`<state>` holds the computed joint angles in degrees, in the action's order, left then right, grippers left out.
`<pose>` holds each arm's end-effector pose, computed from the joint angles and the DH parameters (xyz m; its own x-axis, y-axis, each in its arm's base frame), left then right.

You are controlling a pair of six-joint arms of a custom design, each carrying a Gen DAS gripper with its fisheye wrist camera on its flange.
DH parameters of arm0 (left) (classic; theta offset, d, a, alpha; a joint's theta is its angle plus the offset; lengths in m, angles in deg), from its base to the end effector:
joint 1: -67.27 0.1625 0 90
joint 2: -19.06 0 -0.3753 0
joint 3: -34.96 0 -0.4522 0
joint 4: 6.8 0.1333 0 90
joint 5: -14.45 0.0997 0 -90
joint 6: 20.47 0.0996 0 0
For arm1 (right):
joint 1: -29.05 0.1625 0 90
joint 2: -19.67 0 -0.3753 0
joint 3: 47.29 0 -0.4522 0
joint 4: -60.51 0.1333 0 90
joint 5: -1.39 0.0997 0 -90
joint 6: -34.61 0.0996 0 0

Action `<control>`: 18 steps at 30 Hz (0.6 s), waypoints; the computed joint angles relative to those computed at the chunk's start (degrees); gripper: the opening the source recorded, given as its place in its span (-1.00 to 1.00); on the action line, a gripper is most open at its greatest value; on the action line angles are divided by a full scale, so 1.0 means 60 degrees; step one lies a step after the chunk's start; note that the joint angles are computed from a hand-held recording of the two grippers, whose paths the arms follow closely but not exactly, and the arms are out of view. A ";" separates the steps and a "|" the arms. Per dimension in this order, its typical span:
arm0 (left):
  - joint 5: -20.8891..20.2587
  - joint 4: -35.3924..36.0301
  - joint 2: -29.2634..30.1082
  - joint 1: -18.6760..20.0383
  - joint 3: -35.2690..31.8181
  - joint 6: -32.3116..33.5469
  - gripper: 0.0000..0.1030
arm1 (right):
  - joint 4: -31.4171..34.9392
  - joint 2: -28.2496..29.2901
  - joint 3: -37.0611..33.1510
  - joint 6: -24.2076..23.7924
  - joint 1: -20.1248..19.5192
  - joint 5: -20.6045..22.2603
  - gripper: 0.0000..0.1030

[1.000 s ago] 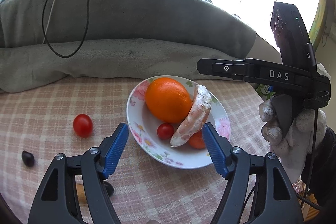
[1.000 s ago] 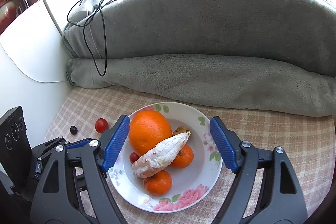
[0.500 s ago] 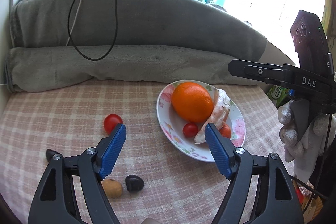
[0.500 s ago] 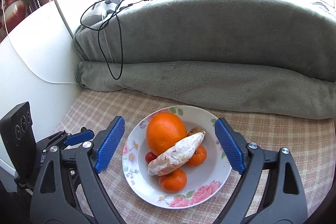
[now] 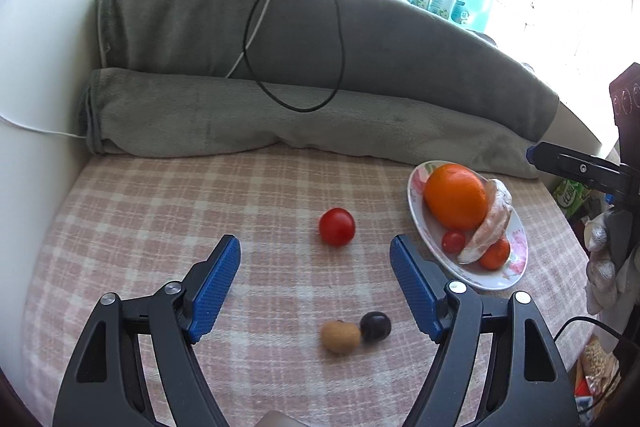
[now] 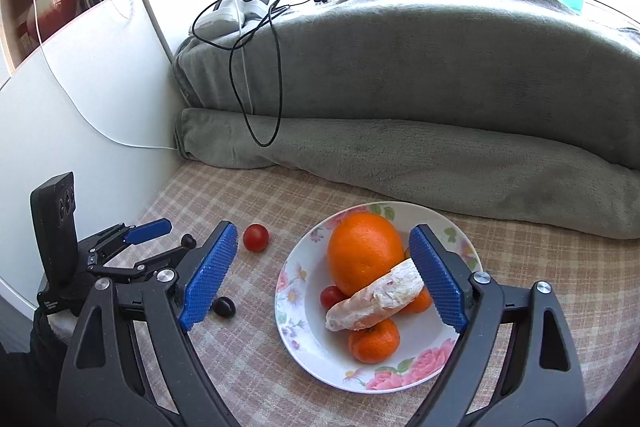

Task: Organize fruits
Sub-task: 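Move the left gripper to the dark round fruit and close around it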

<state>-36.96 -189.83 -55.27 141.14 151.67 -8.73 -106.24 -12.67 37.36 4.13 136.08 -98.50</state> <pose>0.0325 -0.5911 0.2468 -0.8305 -0.1171 -0.5446 0.3525 0.6464 -0.6766 0.3234 -0.6591 -0.0427 -0.6945 -0.6316 0.3446 -0.7181 0.6383 -0.2772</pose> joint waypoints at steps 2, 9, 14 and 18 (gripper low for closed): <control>0.0103 -0.0059 -0.0107 0.0077 0.0069 -0.0023 0.50 | 0.0205 -0.0030 0.0047 -0.0148 0.0023 0.0152 0.75; 0.0290 -0.0008 -0.0341 0.0363 0.0165 -0.0230 0.50 | 0.0819 0.0018 0.0121 -0.0773 0.0190 0.0380 0.74; 0.0246 0.0039 -0.0416 0.0533 0.0209 -0.0400 0.50 | 0.1242 0.0140 0.0076 -0.1004 0.0284 0.0437 0.74; 0.0176 0.0020 -0.0454 0.0672 0.0248 -0.0502 0.50 | 0.1710 0.0282 -0.0064 -0.1189 0.0360 0.0433 0.74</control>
